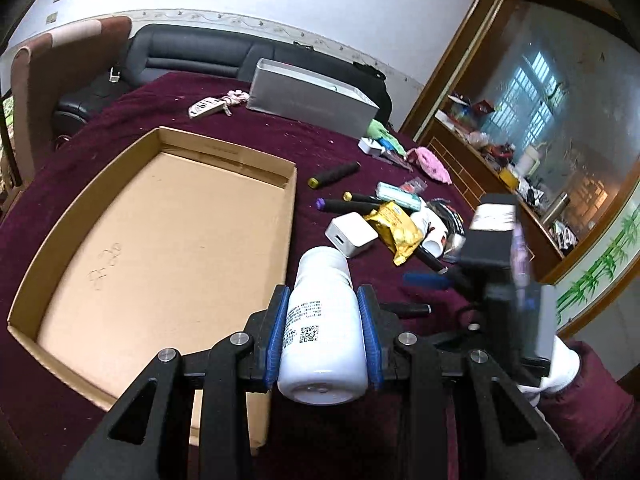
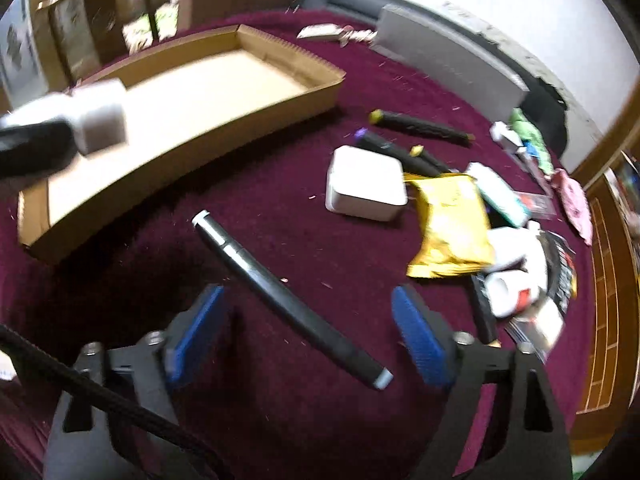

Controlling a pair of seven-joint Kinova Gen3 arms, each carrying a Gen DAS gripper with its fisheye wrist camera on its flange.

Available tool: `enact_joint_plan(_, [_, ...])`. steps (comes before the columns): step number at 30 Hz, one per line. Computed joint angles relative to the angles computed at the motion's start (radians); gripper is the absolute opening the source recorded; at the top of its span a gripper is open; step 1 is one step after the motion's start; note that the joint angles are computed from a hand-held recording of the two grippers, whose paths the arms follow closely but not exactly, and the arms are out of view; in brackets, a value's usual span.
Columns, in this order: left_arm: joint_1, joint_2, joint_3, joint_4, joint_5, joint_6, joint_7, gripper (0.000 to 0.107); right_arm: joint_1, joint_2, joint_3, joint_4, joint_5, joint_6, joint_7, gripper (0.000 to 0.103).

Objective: Organize objects
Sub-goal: 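Carry the bottle toward the cardboard tray while the right gripper grasps a black marker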

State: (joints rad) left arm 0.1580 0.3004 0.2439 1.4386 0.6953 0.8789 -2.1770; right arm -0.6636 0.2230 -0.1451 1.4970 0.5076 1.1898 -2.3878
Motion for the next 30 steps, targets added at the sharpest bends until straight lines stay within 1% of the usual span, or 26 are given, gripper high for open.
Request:
enact_joint_plan(1, [-0.01, -0.002, 0.001, 0.007, 0.013, -0.002, -0.011, 0.029, -0.004, 0.016, 0.012, -0.016, -0.021, 0.008, 0.022, 0.067])
enact_joint_plan(3, [-0.021, -0.003, -0.001, 0.019, 0.026, -0.009, -0.026, 0.029, 0.017, 0.017, 0.005, -0.019, -0.044, -0.004, 0.036, 0.062])
enact_joint_plan(4, [-0.024, -0.004, -0.003, 0.025, 0.031, -0.012, -0.029, 0.029, 0.03, 0.019, 0.003, -0.028, -0.068, 0.001, 0.05, 0.052])
enact_joint_plan(5, [-0.027, -0.001, -0.004, 0.026, 0.035, -0.014, -0.032, 0.029, 0.041, 0.013, 0.004, -0.026, -0.095, -0.01, 0.054, 0.035])
enact_joint_plan(6, [-0.034, -0.001, -0.004, 0.03, 0.043, -0.014, -0.039, 0.029, 0.046, 0.016, 0.007, -0.034, -0.109, -0.01, 0.052, 0.03])
enact_joint_plan(7, [-0.038, -0.007, -0.005, 0.041, 0.049, -0.016, -0.042, 0.029, 0.046, 0.017, 0.008, -0.038, -0.12, -0.003, 0.047, 0.02])
enact_joint_plan(8, [-0.04, -0.005, -0.006, 0.043, 0.054, -0.017, -0.042, 0.029, 0.048, 0.016, 0.008, -0.039, -0.133, -0.004, 0.04, 0.013])
enact_joint_plan(11, [-0.045, -0.011, -0.008, 0.059, 0.065, -0.026, -0.049, 0.029, 0.03, 0.029, 0.012, -0.054, -0.133, 0.0, -0.009, 0.012])
enact_joint_plan(15, [-0.046, -0.025, -0.012, 0.081, 0.073, -0.04, -0.054, 0.029, 0.038, -0.026, 0.012, 0.003, -0.157, -0.067, -0.101, 0.012])
enact_joint_plan(18, [-0.047, -0.04, -0.016, 0.097, 0.081, -0.045, -0.06, 0.029, 0.069, -0.097, 0.022, 0.092, -0.219, -0.184, -0.157, 0.013])
enact_joint_plan(20, [-0.041, -0.049, -0.019, 0.102, 0.076, -0.053, -0.056, 0.029, 0.125, -0.149, -0.006, 0.156, -0.269, -0.265, -0.19, 0.013])
enact_joint_plan(22, [-0.037, -0.057, -0.022, 0.102, 0.073, -0.059, -0.048, 0.029, 0.155, -0.182, -0.009, 0.2, -0.318, -0.333, -0.196, 0.013])
enact_joint_plan(25, [-0.03, -0.061, -0.027, 0.09, 0.06, -0.065, -0.035, 0.029, 0.198, -0.212, -0.017, 0.224, -0.378, -0.404, -0.184, 0.013])
enact_joint_plan(28, [-0.011, -0.061, -0.032, 0.064, 0.019, -0.091, -0.009, 0.029, 0.222, -0.21, -0.023, 0.198, -0.409, -0.438, -0.164, 0.013])
enact_joint_plan(30, [0.01, -0.053, -0.036, 0.034, -0.027, -0.117, 0.023, 0.029, 0.231, -0.194, -0.024, 0.166, -0.422, -0.453, -0.154, 0.013])
